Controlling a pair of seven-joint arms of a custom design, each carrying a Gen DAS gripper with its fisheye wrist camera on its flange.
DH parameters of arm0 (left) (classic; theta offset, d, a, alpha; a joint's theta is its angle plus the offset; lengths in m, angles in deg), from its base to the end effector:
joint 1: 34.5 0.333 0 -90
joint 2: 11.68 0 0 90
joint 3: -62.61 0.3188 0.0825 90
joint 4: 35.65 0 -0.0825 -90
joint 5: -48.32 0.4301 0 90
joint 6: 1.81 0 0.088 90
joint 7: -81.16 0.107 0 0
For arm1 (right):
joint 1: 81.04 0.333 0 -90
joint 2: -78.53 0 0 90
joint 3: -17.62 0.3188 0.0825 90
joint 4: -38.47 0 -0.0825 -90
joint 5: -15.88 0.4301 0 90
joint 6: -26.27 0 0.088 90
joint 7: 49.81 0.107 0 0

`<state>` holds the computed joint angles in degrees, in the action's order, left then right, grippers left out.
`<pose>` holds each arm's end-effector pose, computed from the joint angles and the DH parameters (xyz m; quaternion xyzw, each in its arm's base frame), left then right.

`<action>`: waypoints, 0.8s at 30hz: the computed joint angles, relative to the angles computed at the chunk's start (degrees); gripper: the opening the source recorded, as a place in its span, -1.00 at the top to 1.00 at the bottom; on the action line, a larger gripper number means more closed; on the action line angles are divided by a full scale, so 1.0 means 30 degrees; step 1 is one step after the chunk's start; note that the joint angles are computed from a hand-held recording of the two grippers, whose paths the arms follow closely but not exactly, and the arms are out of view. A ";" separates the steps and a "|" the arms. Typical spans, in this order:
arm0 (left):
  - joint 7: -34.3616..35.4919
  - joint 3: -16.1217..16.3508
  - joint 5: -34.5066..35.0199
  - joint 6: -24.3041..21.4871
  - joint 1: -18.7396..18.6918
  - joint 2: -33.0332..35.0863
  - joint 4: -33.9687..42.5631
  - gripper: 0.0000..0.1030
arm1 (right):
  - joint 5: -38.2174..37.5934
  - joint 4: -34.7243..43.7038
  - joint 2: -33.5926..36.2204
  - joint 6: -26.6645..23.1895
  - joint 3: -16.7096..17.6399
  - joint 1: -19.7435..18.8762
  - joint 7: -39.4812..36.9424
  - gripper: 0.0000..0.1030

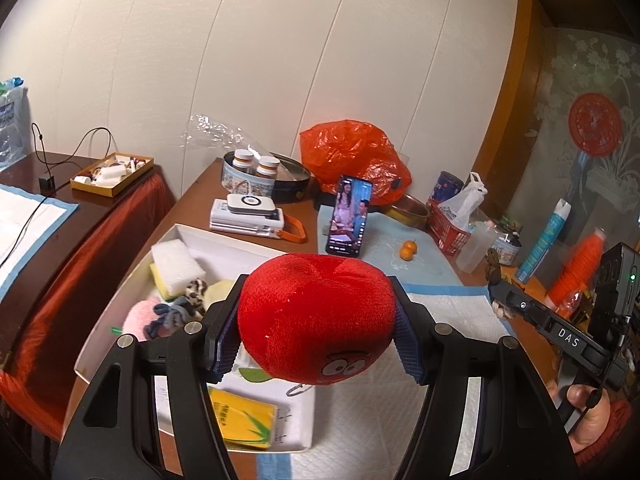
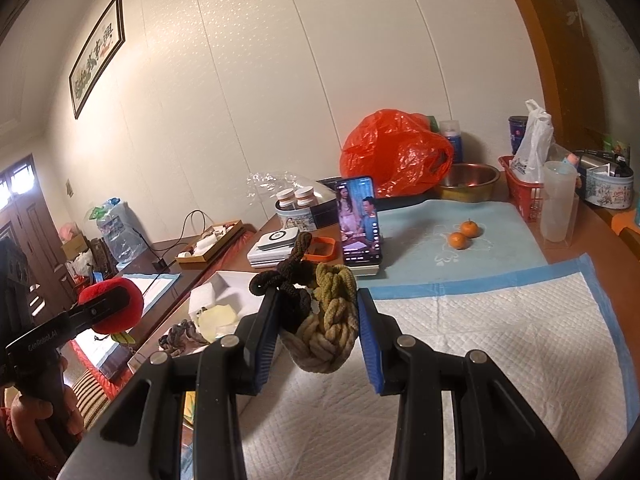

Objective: Organize soft objects
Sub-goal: 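Carry the red apple plush and tan rope knot with both tools over the white box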

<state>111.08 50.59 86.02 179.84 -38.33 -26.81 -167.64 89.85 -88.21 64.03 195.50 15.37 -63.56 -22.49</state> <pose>0.5067 -0.2102 0.5523 -0.6217 0.5760 -0.4697 0.2472 0.5470 0.0812 0.5467 -0.6472 0.5382 -0.2135 0.4959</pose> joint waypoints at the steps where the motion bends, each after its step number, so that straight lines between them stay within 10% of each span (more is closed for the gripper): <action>1: 0.0076 0.0117 -0.0049 0.0058 -0.0048 0.0021 -0.0024 -0.26 | -0.0059 0.0038 0.0063 0.0090 0.0093 0.0044 0.0076 0.27; 24: 0.9820 0.9218 -0.6956 0.0111 -0.7045 0.0138 -0.0458 -0.26 | -0.4471 0.1943 0.2558 0.1786 0.1754 0.0947 0.5220 0.27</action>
<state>140.54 78.25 65.16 180.18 -59.47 -26.40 -169.02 76.44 -82.38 71.70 200.85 20.64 -60.72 -6.83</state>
